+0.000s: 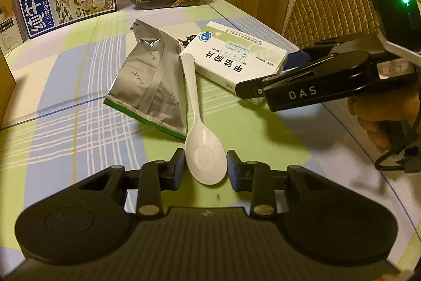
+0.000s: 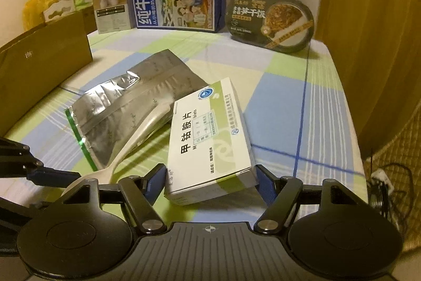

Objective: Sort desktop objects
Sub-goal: 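Grasp the white spoon with the left tool while the right tool lifts the medicine box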

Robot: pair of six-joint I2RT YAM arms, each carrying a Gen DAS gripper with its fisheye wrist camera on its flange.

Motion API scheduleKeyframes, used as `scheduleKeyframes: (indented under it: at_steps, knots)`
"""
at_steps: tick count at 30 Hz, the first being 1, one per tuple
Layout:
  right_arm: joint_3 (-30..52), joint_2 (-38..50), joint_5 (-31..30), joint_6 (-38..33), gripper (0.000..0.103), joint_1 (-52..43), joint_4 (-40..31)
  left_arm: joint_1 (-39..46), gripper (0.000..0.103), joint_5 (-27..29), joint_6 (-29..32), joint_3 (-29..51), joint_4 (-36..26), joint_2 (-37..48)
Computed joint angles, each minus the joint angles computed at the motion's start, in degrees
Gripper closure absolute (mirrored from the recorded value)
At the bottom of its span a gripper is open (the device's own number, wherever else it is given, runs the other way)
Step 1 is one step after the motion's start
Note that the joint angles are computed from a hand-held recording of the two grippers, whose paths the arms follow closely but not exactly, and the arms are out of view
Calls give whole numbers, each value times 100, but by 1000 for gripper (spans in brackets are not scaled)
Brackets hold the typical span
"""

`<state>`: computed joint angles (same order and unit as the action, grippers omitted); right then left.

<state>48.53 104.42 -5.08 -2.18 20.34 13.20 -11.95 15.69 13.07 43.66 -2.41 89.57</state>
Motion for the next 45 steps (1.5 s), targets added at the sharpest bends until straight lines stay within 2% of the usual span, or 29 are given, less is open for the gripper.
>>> scheduleKeyframes:
  at_steps: [5, 11, 14, 17, 18, 19, 22, 29, 33, 36, 38, 39, 42, 45]
  knots:
    - [-598, -939, 125, 1157, 34, 242, -496, 191, 74, 185, 168, -181, -299, -355]
    - [-1625, -2499, 372, 2959, 34, 894, -1283, 668, 76, 539, 677, -805, -996, -1402]
    - [-2050, -3251, 840, 3594, 32, 1501, -1678, 1024, 76, 789, 1099, -1127, -1452, -1984]
    - [-2201, -3694, 1669, 3954, 20, 2150, -2083, 1324, 76, 901, 1446, -1441, -1684, -2458]
    - [-2245, -3812, 1806, 4024, 20, 2265, -2140, 1418, 72, 915, 1490, -1524, -1704, -2561]
    - [-2272, -3918, 1950, 4074, 20, 2372, -2199, 1482, 63, 896, 1512, -1592, -1678, -2637]
    - [-2333, -3933, 2497, 3990, 20, 2744, -2225, 1556, 58, 972, 1582, -1603, -1574, -2650]
    - [-2433, -3461, 2873, 3394, 20, 3050, -1719, 1060, 54, 887, 1515, -1302, -900, -2011]
    - [-2549, -3173, 2746, 3368, 20, 2922, -1233, 763, 55, 742, 1408, -1036, -631, -1416]
    - [-2619, -2996, 2668, 3243, 20, 2836, -854, 649, 56, 677, 1322, -953, -458, -1137]
    - [-2645, -2887, 2614, 3127, 20, 2810, -636, 600, 65, 617, 1294, -880, -445, -982]
    - [-2646, -2830, 2618, 3065, 20, 2815, -544, 627, 73, 688, 1263, -880, -413, -951]
    - [-2658, -2656, 2684, 2838, 20, 2861, -260, 582, 75, 514, 1256, -1021, -310, -1102]
    - [-2664, -2486, 2764, 2709, 20, 2915, -42, 690, 75, 582, 1225, -1110, -334, -1200]
